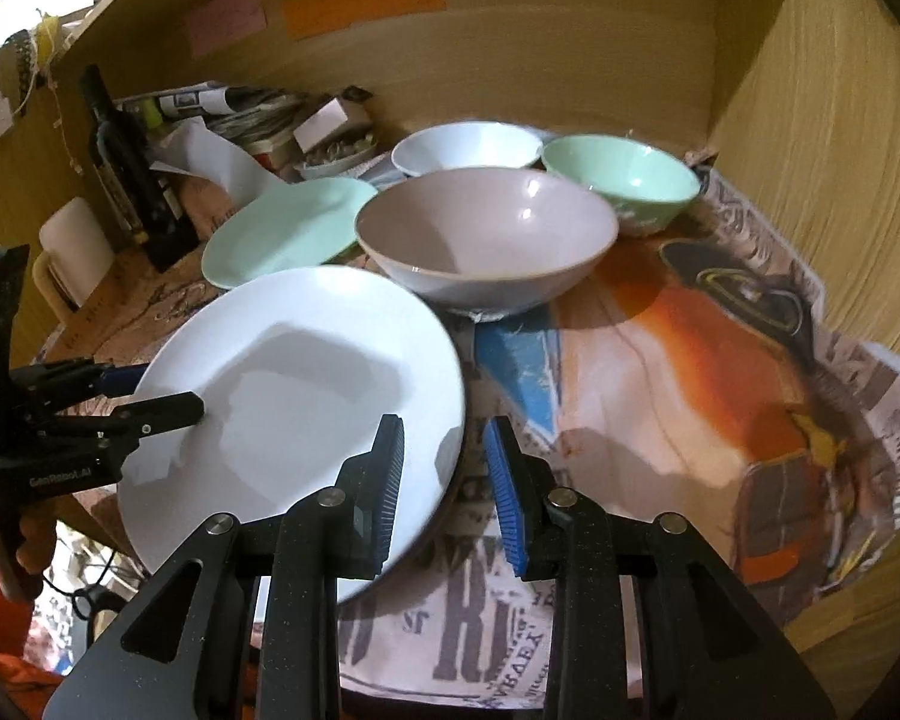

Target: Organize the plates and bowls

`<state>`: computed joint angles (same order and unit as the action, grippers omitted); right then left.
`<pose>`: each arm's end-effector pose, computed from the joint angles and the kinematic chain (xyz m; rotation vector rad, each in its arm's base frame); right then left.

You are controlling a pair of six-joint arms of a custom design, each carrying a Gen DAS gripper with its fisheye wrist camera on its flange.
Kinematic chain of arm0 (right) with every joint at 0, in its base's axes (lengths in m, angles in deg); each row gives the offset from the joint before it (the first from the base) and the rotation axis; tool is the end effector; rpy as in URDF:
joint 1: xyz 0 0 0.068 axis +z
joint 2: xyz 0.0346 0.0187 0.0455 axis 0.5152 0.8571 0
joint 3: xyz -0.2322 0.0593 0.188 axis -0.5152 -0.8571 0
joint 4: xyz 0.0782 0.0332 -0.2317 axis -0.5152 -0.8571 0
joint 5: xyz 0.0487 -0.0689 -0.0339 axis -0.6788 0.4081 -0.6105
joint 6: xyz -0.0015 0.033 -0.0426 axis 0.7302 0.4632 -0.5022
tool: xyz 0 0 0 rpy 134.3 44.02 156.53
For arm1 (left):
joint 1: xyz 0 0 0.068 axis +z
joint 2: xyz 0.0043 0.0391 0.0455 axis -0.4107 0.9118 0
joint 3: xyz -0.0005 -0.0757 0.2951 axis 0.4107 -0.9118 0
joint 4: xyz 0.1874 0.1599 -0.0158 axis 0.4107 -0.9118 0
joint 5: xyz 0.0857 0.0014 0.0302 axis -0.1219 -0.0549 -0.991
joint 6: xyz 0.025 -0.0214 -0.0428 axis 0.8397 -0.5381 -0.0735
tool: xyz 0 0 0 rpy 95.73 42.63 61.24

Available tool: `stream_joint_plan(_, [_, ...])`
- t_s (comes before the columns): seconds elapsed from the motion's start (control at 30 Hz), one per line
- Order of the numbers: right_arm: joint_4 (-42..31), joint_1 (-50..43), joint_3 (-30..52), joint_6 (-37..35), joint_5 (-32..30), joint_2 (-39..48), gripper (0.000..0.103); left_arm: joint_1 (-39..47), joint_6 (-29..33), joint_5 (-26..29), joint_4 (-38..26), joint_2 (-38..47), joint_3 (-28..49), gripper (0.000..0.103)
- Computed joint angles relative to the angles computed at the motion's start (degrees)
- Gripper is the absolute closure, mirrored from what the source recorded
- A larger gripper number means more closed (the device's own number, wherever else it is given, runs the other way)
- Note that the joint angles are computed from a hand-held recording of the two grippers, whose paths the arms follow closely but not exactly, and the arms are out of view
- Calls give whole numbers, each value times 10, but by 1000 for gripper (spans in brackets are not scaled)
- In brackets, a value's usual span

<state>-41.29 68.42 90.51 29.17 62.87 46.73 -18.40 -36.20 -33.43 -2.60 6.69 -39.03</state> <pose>0.2160 0.1555 0.1936 -0.2603 2.4110 0.2020 0.2367 0.0101 0.1413 0.4030 2.4346 -0.3437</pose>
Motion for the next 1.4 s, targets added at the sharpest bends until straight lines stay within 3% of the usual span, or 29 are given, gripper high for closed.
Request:
stream_joint_plan(0.2, [-2, -9, 18, -14, -16, -14, 75, 21, -6, 10, 1, -34, 3, 49])
stream_joint_plan(0.4, [-3, -3, 72, -35, -17, 11, 72, 66, -14, 34, -8, -75, 16, 39])
stream_joint_plan(0.67, [-7, -1, 169, -69, -32, 71, 55, 126, -47, 45, -8, -87, 72, 12])
stream_joint_plan(0.97, [-72, -13, 325, -103, -66, 180, 51, 147, -71, 24, -37, 12, 186, 7])
stream_joint_plan(1.4, [-264, -46, 624, -127, -113, 402, 51, 114, -48, -27, -91, 189, 331, 7])
